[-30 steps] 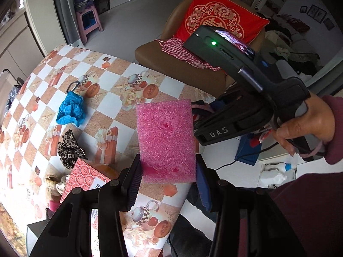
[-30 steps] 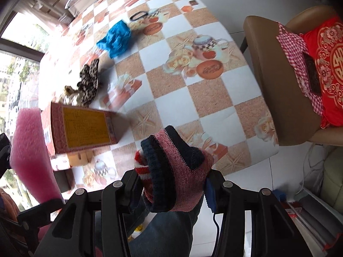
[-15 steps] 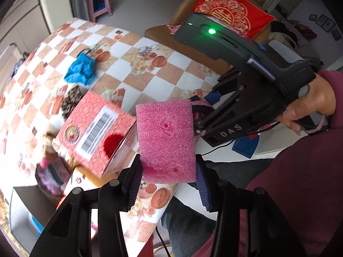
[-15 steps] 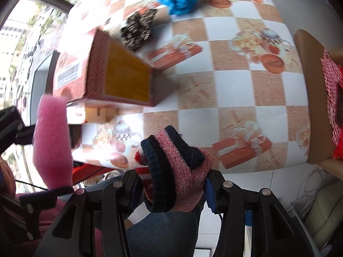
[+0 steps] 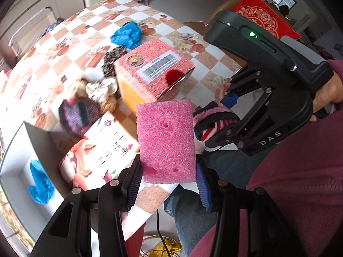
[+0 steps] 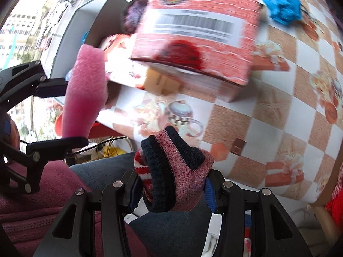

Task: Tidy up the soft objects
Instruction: 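Carry the pink sponge in the left tool to the white box while the right tool carries the mitten, then open the left tool to drop the sponge into the box while the right tool drops the mitten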

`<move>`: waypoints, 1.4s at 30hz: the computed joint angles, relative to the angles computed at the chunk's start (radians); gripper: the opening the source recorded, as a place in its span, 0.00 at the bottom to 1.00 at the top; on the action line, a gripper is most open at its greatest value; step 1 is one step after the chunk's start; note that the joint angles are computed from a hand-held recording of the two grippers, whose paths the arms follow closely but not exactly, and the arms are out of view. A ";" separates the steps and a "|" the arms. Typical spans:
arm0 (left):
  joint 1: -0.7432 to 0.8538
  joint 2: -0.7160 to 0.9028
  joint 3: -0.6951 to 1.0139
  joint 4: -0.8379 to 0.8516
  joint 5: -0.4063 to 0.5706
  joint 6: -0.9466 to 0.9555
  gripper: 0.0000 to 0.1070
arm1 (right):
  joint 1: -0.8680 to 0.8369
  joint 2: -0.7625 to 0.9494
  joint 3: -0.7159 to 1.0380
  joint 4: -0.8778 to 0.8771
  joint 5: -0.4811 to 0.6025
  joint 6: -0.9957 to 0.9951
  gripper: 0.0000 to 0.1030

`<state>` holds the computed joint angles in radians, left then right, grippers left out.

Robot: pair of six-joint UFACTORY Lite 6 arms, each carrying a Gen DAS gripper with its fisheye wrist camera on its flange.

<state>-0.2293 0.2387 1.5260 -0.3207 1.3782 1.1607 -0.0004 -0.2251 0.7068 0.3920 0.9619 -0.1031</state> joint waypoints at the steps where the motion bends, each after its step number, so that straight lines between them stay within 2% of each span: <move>1: 0.019 0.000 0.001 0.001 0.001 0.003 0.47 | 0.024 0.030 0.028 0.007 -0.001 -0.004 0.48; 10: 0.190 0.013 0.041 0.009 0.043 0.059 0.47 | 0.184 0.253 0.264 0.042 0.017 -0.050 0.48; 15: 0.262 0.044 0.087 0.000 0.058 0.026 0.47 | 0.231 0.358 0.398 0.037 0.038 -0.044 0.48; 26: 0.408 0.203 0.291 -0.037 0.105 -0.067 0.47 | 0.299 0.561 0.679 0.034 0.069 -0.007 0.48; 32: 0.469 0.315 0.448 -0.043 0.120 -0.117 0.47 | 0.343 0.707 0.906 0.014 0.113 0.028 0.48; 38: 0.508 0.451 0.621 -0.022 0.095 -0.194 0.47 | 0.370 0.848 1.117 -0.014 0.164 0.053 0.48; 42: 0.521 0.531 0.701 0.016 0.049 -0.246 0.47 | 0.390 0.989 1.336 -0.029 0.228 0.107 0.48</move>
